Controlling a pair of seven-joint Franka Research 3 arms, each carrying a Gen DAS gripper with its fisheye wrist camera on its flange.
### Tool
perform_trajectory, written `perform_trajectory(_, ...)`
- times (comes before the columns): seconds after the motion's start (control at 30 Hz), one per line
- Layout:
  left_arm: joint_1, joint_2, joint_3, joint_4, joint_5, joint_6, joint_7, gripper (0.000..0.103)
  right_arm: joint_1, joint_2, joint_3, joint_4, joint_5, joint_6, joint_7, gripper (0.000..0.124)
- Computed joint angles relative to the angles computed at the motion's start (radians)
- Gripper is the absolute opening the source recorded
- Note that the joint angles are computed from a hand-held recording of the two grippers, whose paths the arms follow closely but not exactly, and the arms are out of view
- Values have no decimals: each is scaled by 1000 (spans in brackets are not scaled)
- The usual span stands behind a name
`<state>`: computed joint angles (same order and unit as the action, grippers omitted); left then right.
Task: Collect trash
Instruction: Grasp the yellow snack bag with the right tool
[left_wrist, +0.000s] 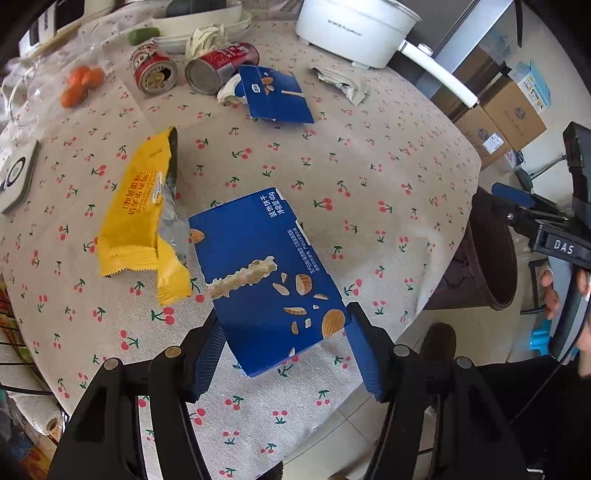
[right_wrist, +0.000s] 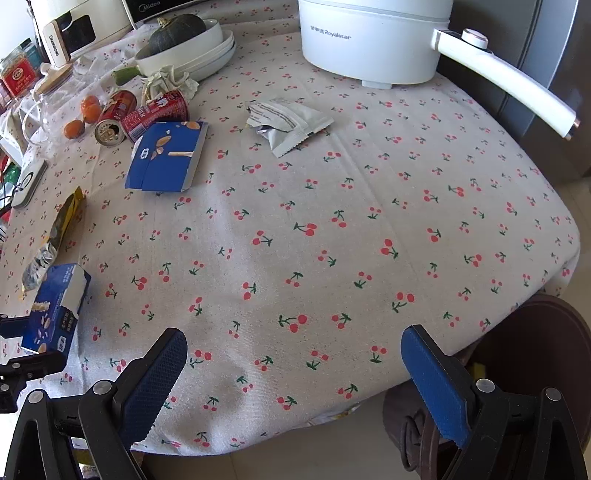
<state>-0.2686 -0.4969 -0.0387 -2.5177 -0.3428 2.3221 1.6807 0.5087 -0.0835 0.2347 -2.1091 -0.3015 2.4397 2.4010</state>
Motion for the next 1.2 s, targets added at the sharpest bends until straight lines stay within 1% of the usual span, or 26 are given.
perform_trajectory(0.1,-18,-17,25,-5,-45,-13,35,66,1,11,-1,9,-1,-4,3,97)
perform_trajectory(0.13,-20,-21,22,-8,-45,-16,47,66,2,14,-1,11,-2,-5,4,97)
perform_trajectory(0.2,-8,-28,-3,-10,-7,-16,36,66,3,17,-3,14,-3,-5,8,97)
perform_trajectory(0.3,5,-59,0,-22,6,-13,6,66,7,22,-5,17,-1,-6,10,97)
perform_trajectory(0.43,57,-122,-2,-47,68,-1,-80,66,16,42,-4,38,-3,-11,8,97)
perform_trajectory(0.57,129,-176,-18,-74,196,-8,-186,66,38,97,-4,99,-11,-29,24,97)
perform_trajectory(0.63,153,-198,-16,-88,251,-10,-219,66,57,142,-8,152,13,-34,13,97)
perform_trajectory(0.73,165,-218,10,-105,291,-18,-236,66,95,221,-16,246,33,-22,-7,97)
perform_trajectory(0.83,187,-227,13,-121,340,-21,-253,66,143,326,-30,373,53,-13,-30,97)
perform_trajectory(1.0,197,-231,41,-136,353,-29,-255,66,211,527,-55,617,141,-1,-83,97)
perform_trajectory(1.1,207,-240,38,-143,374,-28,-250,66,262,645,-93,783,160,-38,-88,97)
perform_trajectory(1.2,211,-239,44,-145,382,-30,-242,66,312,760,-138,954,163,-95,-87,97)
